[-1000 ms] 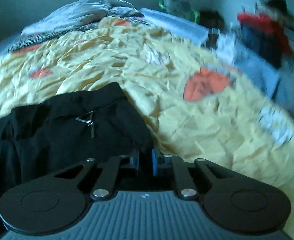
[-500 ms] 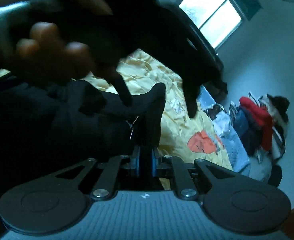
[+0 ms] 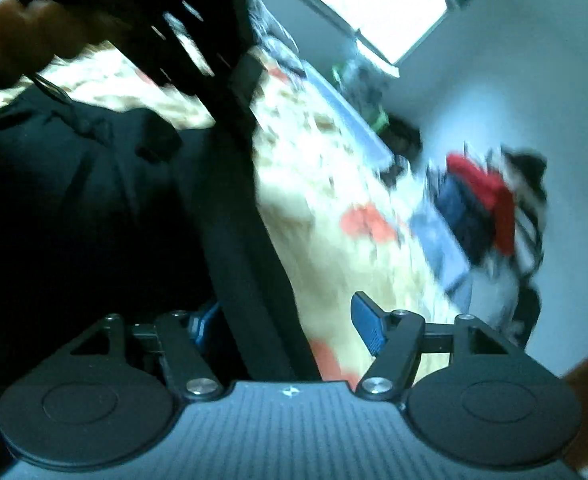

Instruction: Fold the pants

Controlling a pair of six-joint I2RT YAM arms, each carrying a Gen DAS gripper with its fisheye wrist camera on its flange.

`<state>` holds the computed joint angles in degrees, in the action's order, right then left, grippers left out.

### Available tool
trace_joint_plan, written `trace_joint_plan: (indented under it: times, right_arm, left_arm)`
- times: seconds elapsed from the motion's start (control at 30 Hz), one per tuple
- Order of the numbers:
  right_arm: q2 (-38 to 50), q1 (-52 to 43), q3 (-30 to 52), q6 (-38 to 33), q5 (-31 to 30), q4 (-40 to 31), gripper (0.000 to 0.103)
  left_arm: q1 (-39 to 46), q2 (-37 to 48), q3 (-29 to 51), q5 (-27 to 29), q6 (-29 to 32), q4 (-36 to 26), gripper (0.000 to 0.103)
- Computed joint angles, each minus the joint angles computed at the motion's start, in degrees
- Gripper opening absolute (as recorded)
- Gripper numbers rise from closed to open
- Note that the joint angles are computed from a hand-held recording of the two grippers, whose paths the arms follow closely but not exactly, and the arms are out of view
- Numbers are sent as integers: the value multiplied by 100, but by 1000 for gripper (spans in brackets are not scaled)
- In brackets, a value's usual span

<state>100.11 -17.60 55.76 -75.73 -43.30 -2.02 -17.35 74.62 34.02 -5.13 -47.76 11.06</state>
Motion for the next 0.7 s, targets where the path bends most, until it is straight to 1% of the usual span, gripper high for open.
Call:
trace_joint_plan:
  times: [0.03,0.07,0.13,0.2,0.3,0.4,0.47,0.53,0.63,0.7]
  right_arm:
    - [130,-51,196,-9,98,-162,63]
    - [221,-93,325,3,175,-231,41]
    - [247,-157,368,209,304,-103,13]
    - [37,-258,218,142,191,-123,12]
    - [-623,-437,-417,-183,-78,-199,10]
    - [-1315,-669,-881,-748,-390,-985,10]
    - [-1740,-951,-1087,-1347,-697,-1902,10]
    - [-2016,-1131,-1184,-1963,-816,-2848,10]
    - [-2318,-1278,-1455,-2712,-781,-3732,10]
    - [-2352,-1293,-1610,-2949,-693,-3947,10]
  left_arm:
    - [-77,-63,-50,-123,40,21,3]
    - [-138,-192,-125,-204,64,-12,3]
    - [-235,-473,-303,-332,38,-70,3]
    - [-330,-801,-474,-484,103,-209,4]
    - [-439,-1446,-788,-688,300,-528,4]
    - [-424,-2489,-1249,-627,231,-1161,4]
    - [-354,-3303,-1560,-525,133,-1685,4]
    - [-407,-4025,-1767,-605,63,-2312,4]
    - [-648,-4815,-1972,-905,-51,-3165,4]
    - [-628,-5158,-2122,-877,-205,-3505,4]
